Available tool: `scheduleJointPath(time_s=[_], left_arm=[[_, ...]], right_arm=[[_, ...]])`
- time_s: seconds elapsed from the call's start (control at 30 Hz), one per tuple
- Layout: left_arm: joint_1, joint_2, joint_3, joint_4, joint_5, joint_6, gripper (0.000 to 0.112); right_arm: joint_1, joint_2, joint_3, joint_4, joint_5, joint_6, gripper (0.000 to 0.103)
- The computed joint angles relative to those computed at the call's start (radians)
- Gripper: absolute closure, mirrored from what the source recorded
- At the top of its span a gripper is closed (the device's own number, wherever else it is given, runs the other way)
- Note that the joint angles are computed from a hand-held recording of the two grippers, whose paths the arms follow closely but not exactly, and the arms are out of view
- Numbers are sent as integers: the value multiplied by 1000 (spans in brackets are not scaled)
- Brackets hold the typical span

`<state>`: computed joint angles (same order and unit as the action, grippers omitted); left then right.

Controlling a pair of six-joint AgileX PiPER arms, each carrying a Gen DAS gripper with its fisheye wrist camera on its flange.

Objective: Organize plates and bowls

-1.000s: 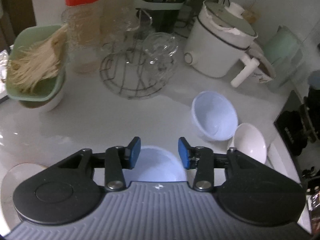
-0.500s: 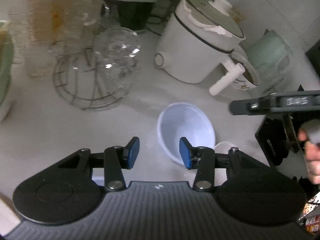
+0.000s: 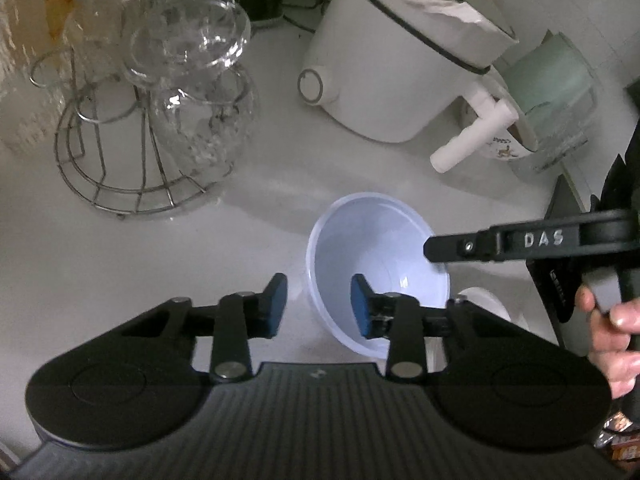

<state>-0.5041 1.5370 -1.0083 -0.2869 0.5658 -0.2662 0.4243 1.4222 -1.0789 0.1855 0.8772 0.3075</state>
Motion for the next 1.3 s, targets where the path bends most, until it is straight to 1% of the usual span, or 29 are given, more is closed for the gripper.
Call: scheduleJointPath(time_s=[0.03,0.07,0.1,0.13,0.27,0.4,0.5,0.6,0.8,0.93,1.03,1.13,1.27,1.3], left_arm=[[1,8,-3,0,-7,-1,85],[-3,12,-4,19,-14,-21,88],[-2,15,-5,23,-23,-25,91],[1,20,-7,10,-29,-14,93],[12,51,-34,-46,-23,48,96],[34,50,-44,-81,-6,98,96],[47,31,-47,-99,14,105,96],[53,-2,-53,-74,34,91,96],[82,-87,-87,-64,118,120,96],[92,-156,-102,-30,177,95,96],[99,-215,-96,-13,220,70,96],[116,-271,-80,-22,269,95,96],[127,-364,-30,-2,287,78,96],[136,-389,-18,-4,301,78,96]], right_arm=[[-3,3,5,6,-4,-3,68],[-5,5,12,11,-12,-6,71],[-2,6,17,5,-18,2,75],[0,11,19,0,-24,11,76],[-5,16,31,33,-31,1,81],[-22,17,30,46,-23,-26,81],[-22,22,16,54,-6,-30,81],[-5,15,-2,44,10,-11,81],[56,-27,-63,-7,70,72,81],[102,-77,-87,-30,103,139,81],[157,-128,-82,-67,111,209,81],[210,-160,-68,-89,100,281,81],[289,-193,-46,-123,95,365,81],[307,-198,-44,-126,101,378,81]])
